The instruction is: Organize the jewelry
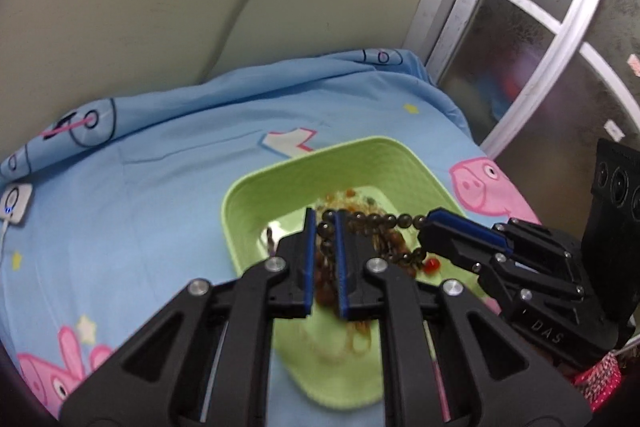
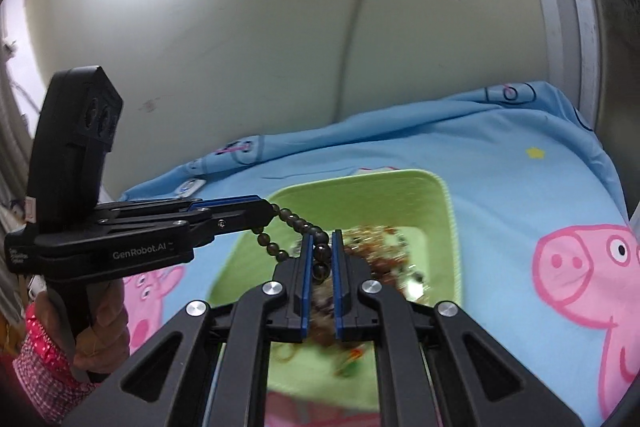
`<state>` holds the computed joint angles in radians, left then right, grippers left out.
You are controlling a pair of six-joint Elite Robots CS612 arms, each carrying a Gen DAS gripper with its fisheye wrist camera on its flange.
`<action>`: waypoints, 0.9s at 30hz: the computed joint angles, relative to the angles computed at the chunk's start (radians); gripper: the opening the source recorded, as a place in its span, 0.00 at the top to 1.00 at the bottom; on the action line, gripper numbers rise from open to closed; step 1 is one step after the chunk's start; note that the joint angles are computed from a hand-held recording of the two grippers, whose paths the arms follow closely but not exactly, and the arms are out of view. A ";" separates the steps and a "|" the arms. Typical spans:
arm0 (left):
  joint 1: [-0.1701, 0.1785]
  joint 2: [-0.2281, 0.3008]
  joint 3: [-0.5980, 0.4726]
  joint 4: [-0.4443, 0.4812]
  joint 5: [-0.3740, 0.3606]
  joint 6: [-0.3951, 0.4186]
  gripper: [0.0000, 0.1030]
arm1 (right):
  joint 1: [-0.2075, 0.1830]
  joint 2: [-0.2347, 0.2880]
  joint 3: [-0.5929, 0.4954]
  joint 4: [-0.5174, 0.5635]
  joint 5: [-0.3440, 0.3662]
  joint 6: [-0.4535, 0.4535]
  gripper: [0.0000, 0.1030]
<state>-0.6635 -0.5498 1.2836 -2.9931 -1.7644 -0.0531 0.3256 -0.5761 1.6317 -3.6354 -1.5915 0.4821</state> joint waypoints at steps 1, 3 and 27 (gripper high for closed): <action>-0.003 0.011 -0.020 0.016 0.015 0.003 0.92 | -0.004 0.004 -0.010 0.018 -0.004 -0.002 1.00; -0.007 0.025 -0.045 0.038 0.047 0.000 0.92 | -0.013 0.005 -0.018 0.037 0.012 -0.004 1.00; -0.039 -0.124 0.398 -0.419 0.396 -0.087 0.06 | 0.165 0.028 0.126 -0.259 -0.282 0.347 0.73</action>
